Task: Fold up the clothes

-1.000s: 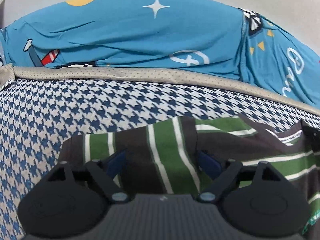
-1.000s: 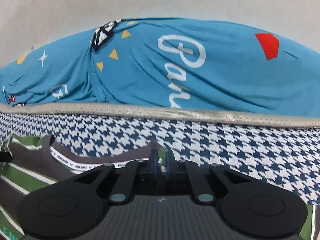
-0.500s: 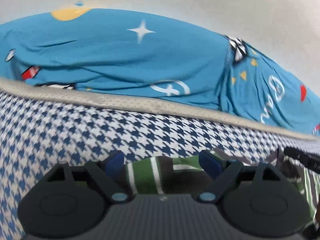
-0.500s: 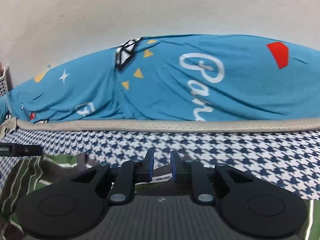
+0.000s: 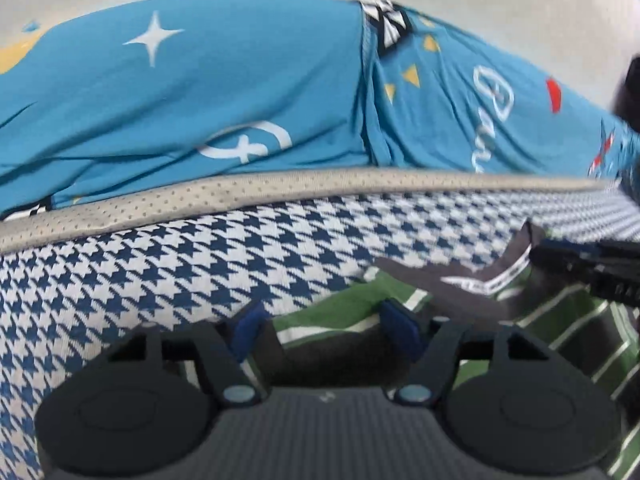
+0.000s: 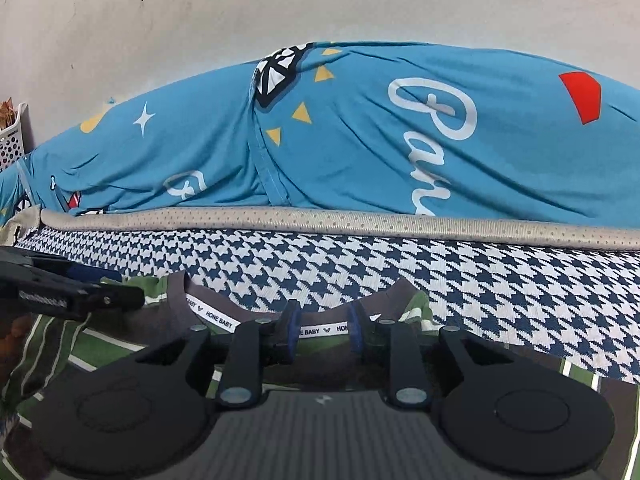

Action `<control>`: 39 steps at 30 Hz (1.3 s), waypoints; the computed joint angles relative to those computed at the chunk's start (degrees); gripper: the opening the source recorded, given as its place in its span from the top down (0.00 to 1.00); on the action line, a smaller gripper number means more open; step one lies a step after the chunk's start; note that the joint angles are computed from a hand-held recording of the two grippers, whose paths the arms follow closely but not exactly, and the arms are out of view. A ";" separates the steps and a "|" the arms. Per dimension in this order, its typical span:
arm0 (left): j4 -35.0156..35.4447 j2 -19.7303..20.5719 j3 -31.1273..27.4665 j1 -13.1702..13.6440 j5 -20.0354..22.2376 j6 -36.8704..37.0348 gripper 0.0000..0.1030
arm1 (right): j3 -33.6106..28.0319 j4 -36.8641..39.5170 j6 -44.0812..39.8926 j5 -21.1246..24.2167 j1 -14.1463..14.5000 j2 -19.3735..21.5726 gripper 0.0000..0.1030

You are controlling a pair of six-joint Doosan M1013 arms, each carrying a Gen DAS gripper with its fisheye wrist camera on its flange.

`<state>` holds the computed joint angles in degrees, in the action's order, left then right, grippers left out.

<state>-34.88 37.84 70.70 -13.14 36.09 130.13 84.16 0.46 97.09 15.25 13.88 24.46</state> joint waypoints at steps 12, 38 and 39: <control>9.49 -3.44 7.53 -3.79 -15.94 4.31 0.92 | 0.16 -4.88 5.24 -0.48 -0.08 -0.10 0.74; 19.54 -10.36 12.90 -0.87 -17.63 -28.48 0.38 | 2.68 -23.64 29.83 8.99 -3.05 -4.92 0.60; 19.08 -11.18 13.98 -0.75 -17.73 -28.07 0.38 | 3.31 -24.02 30.60 9.44 -3.29 -5.32 0.60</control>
